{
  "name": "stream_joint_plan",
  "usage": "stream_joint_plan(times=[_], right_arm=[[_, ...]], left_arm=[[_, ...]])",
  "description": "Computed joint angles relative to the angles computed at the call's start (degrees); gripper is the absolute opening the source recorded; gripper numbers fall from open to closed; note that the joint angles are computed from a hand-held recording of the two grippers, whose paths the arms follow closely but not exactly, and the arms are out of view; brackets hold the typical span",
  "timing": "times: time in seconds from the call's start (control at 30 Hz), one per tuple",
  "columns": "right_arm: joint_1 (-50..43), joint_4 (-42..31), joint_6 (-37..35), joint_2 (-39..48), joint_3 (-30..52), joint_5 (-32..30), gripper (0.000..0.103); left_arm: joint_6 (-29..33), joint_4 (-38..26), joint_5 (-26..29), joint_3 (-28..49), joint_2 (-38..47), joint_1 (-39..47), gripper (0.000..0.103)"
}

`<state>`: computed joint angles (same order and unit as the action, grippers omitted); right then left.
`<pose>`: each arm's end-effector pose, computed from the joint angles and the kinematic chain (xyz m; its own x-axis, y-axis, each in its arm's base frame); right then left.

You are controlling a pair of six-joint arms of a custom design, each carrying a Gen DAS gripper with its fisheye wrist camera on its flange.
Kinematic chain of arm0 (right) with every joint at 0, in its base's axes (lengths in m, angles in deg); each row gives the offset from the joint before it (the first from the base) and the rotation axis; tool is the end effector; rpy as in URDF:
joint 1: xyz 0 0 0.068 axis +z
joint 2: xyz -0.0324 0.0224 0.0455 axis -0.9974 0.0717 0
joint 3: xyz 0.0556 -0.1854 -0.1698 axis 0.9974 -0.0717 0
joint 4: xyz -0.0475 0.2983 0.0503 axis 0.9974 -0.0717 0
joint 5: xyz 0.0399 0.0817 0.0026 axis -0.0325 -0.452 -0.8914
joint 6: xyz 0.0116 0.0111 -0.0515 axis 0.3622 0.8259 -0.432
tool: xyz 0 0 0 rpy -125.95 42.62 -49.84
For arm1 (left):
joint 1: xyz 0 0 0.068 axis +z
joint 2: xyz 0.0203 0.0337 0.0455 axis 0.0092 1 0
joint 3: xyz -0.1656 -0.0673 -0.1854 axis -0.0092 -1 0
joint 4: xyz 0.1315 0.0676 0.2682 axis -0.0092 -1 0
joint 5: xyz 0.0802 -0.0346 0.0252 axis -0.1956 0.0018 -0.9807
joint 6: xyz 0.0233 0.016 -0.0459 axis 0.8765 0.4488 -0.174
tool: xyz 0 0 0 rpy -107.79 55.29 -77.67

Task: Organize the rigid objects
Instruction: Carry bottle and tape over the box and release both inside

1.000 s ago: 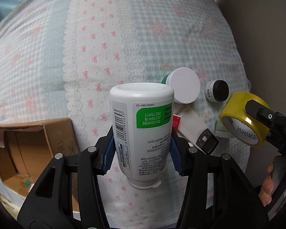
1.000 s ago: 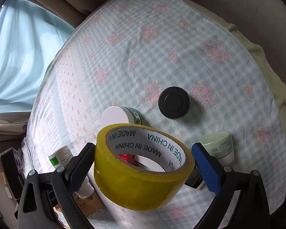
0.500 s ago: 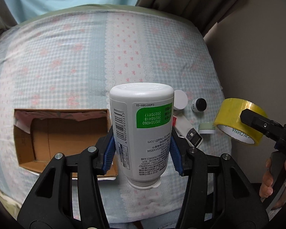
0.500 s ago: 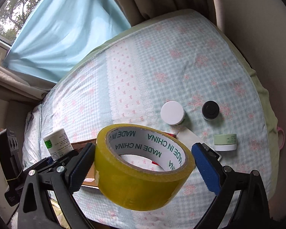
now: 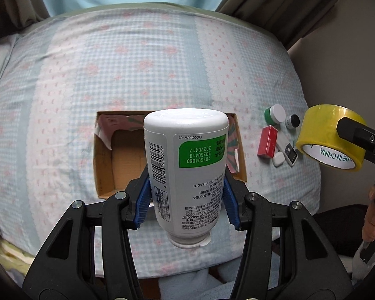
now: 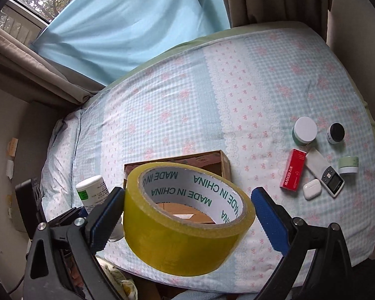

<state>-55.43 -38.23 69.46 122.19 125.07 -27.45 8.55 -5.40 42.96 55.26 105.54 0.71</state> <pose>0.2682 0.1648 0.3255 -0.9514 0.1260 -0.2809 0.0032 0.9164 0.4002 0.2179 -0.0090 0.2932 -0.8482 -0.4848 -0.2133 -0.3715 0.8317 -0.4127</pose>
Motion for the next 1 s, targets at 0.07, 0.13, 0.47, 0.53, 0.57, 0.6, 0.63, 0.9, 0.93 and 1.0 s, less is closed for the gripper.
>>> stream_joint_plan(times=[0.07,0.13,0.47,0.53,0.57,0.6,0.63,0.9,0.93,1.0], right_arm=[[3.85,0.8,2.56,2.72,1.6,1.45,0.099],[6.64,1.88,4.57,5.2,2.91,1.69,0.099],[11.25,-0.66,2.28,23.74,15.05,2.28,0.099],[10.77,-2.11,0.64,28.24,17.7,2.48,0.099],[10.42,-2.46,-0.12,30.25,18.59,2.35,0.099],[9.97,-2.61,-0.92,32.18,19.3,1.99,0.099],[9.48,-2.56,-1.65,33.97,19.8,1.4,0.099],[9.28,-3.51,-15.22,47.72,23.74,2.95,0.099],[9.68,-2.55,-17.14,48.05,22.85,3.84,0.099],[9.92,0.17,-19.86,47.62,20.09,4.07,0.099]], left_arm=[[5.54,-1.7,1.57,-1.85,-1.22,4.94,0.047],[10.69,-2.68,2.75,-3.09,-1.25,9.09,0.047],[22.0,5.49,5.99,-7.67,10.54,15.49,0.047],[22.3,8.43,6.18,-8.21,14.29,14.6,0.047],[22.51,10.0,6.27,-8.4,16.39,14.19,0.047],[22.55,11.55,6.36,-8.45,18.62,13.75,0.047],[22.33,13.13,6.44,-8.47,20.8,13.18,0.047],[23.38,23.2,3.64,-5.76,38.58,7.72,0.047],[23.86,23.85,3.31,-5.42,39.82,7.29,0.047],[24.62,24.53,2.71,-4.66,41.85,6.68,0.047]])
